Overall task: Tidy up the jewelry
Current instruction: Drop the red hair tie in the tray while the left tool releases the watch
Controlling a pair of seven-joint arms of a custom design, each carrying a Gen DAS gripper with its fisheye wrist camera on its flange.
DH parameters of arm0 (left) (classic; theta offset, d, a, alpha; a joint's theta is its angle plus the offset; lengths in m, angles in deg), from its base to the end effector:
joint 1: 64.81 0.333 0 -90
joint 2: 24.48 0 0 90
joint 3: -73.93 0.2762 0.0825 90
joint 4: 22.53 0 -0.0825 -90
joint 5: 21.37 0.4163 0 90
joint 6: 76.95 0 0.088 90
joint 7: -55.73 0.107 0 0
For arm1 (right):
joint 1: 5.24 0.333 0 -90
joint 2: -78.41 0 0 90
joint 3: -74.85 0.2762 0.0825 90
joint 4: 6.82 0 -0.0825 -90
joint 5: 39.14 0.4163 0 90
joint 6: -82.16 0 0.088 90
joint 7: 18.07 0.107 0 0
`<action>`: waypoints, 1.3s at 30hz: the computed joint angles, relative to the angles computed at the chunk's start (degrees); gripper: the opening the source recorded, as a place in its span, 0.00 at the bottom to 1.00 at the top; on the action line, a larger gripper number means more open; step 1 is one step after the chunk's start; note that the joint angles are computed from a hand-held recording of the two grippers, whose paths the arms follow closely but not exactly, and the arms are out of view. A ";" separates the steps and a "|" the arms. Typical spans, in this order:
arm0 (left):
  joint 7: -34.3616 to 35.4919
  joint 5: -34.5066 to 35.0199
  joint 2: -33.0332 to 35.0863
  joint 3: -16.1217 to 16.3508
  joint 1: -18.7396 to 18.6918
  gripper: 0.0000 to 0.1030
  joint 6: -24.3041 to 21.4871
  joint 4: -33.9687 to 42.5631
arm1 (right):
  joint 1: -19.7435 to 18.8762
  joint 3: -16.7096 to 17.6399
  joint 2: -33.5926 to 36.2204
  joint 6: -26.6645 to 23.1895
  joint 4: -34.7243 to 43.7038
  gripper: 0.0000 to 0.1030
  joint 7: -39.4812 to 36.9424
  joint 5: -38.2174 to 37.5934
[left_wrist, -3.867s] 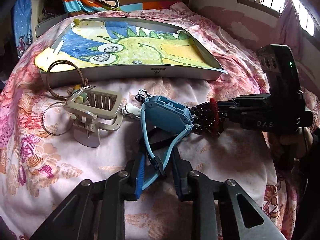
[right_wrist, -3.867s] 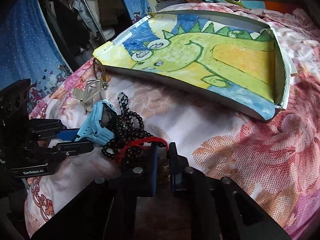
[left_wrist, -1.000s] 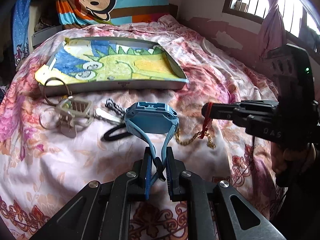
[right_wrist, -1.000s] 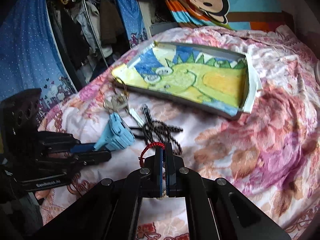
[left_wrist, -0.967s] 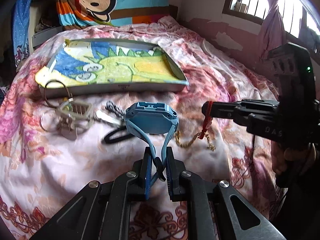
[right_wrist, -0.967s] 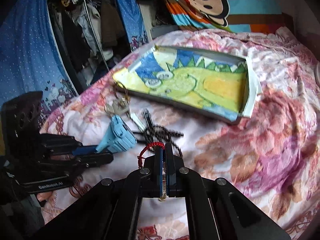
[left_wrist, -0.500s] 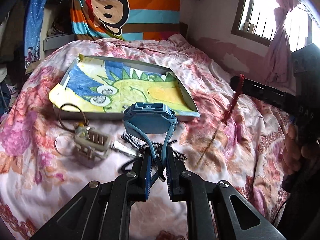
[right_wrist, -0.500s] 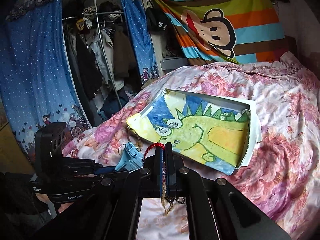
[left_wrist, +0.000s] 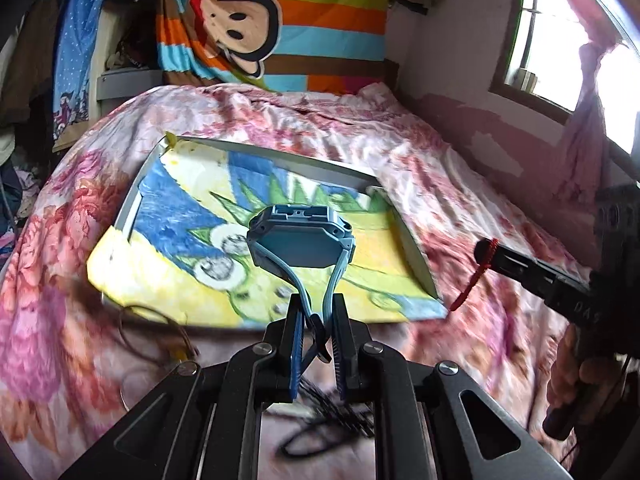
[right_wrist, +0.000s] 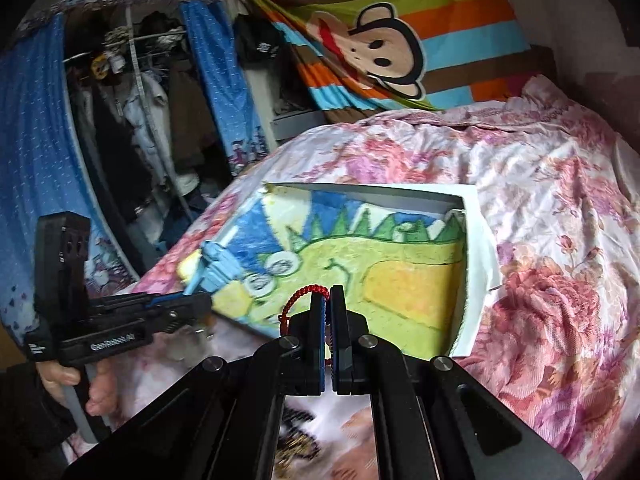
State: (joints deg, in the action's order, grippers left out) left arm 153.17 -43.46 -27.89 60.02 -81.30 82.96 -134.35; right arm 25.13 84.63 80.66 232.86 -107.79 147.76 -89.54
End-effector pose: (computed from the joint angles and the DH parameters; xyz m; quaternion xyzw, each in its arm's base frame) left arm 0.5461 -0.3039 0.5586 -0.5066 0.7377 -0.4279 0.1264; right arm 0.4886 0.4345 0.5753 -0.6051 0.6216 -0.2468 0.4319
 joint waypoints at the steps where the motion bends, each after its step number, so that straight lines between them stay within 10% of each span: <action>1: -1.95 1.93 1.71 -0.01 0.36 0.12 -0.54 1.75 | -0.18 -0.23 0.71 -0.46 0.44 0.02 0.74 -0.04; 16: -12.18 13.91 15.69 0.95 -0.16 0.16 -6.56 16.08 | 0.52 -2.97 6.37 -5.26 2.36 0.04 -0.75 4.30; 22: -14.41 16.66 15.97 1.38 -0.74 0.23 -7.48 16.24 | 0.62 -3.11 5.79 -5.29 1.49 0.37 -0.18 4.26; 30: -15.29 16.06 13.06 1.07 -0.22 0.27 -7.14 13.99 | 1.65 -2.61 4.69 -8.74 1.83 0.52 0.67 0.96; 32: -14.45 15.43 11.02 0.72 -0.10 0.36 -5.44 12.04 | 1.76 -2.32 4.04 -9.61 1.73 0.55 1.30 -0.17; 34: -14.36 15.19 9.28 0.52 -0.12 0.67 -3.55 10.24 | 2.09 -1.83 3.20 -11.31 1.75 0.59 2.02 -1.71; 39: -15.91 15.80 3.36 0.17 -0.06 0.77 1.95 4.14 | 2.42 -0.32 0.02 -13.10 0.14 0.75 5.24 -6.18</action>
State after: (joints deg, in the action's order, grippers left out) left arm 137.26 -27.66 -24.52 60.19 -81.36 84.91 -130.21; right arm 27.56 84.30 80.68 219.76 -107.65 153.00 -95.72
